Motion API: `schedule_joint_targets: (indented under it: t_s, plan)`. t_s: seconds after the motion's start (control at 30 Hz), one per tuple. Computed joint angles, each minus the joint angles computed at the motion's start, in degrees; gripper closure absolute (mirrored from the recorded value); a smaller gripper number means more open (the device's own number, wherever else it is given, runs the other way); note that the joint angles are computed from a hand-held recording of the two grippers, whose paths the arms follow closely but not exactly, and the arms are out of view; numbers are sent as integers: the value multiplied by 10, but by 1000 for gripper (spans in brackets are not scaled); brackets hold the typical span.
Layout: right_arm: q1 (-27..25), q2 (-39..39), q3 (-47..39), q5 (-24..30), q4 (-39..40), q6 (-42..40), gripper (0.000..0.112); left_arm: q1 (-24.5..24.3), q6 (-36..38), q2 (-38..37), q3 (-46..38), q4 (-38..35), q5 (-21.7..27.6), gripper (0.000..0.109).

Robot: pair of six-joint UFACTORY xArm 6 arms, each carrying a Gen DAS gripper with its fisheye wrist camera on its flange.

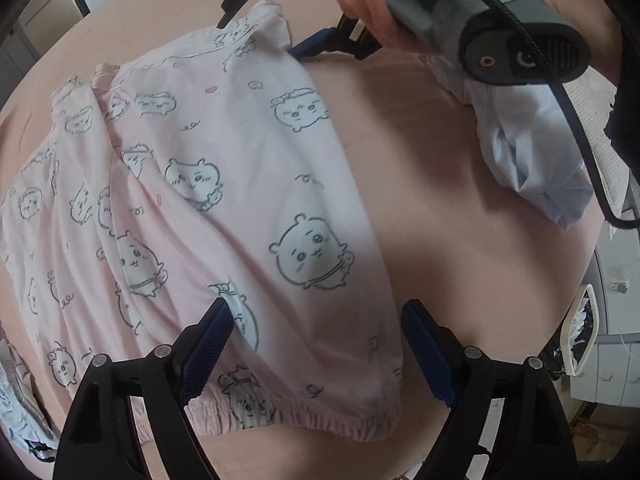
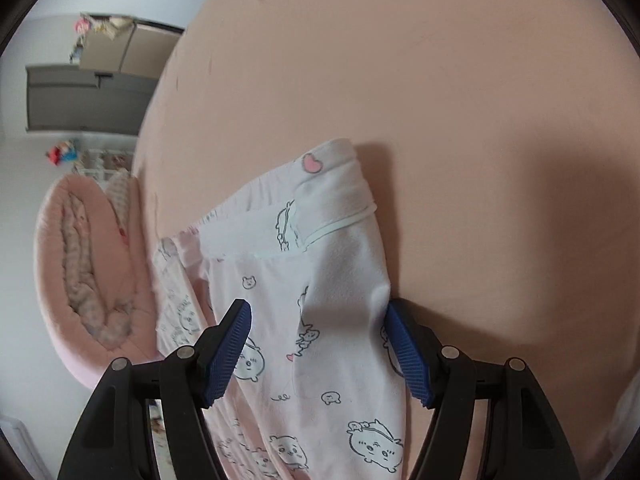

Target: Fold clothes

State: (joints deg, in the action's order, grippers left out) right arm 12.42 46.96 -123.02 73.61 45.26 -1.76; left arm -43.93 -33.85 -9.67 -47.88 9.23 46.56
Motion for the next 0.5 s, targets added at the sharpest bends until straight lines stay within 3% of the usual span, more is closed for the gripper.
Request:
schedule_joint_targets:
  t_s: [0.2, 0.3, 0.5]
  plan:
    - [-16, -2, 31, -15, 91, -19, 43, -27, -24, 37, -24, 49, 38, 21]
    - [-19, -10, 57, -21, 129, -42, 43, -23, -16, 37, -15, 51, 32, 9]
    - [1, 7, 14, -18, 70, -1, 43, -13, 5, 31, 5, 15, 18, 6]
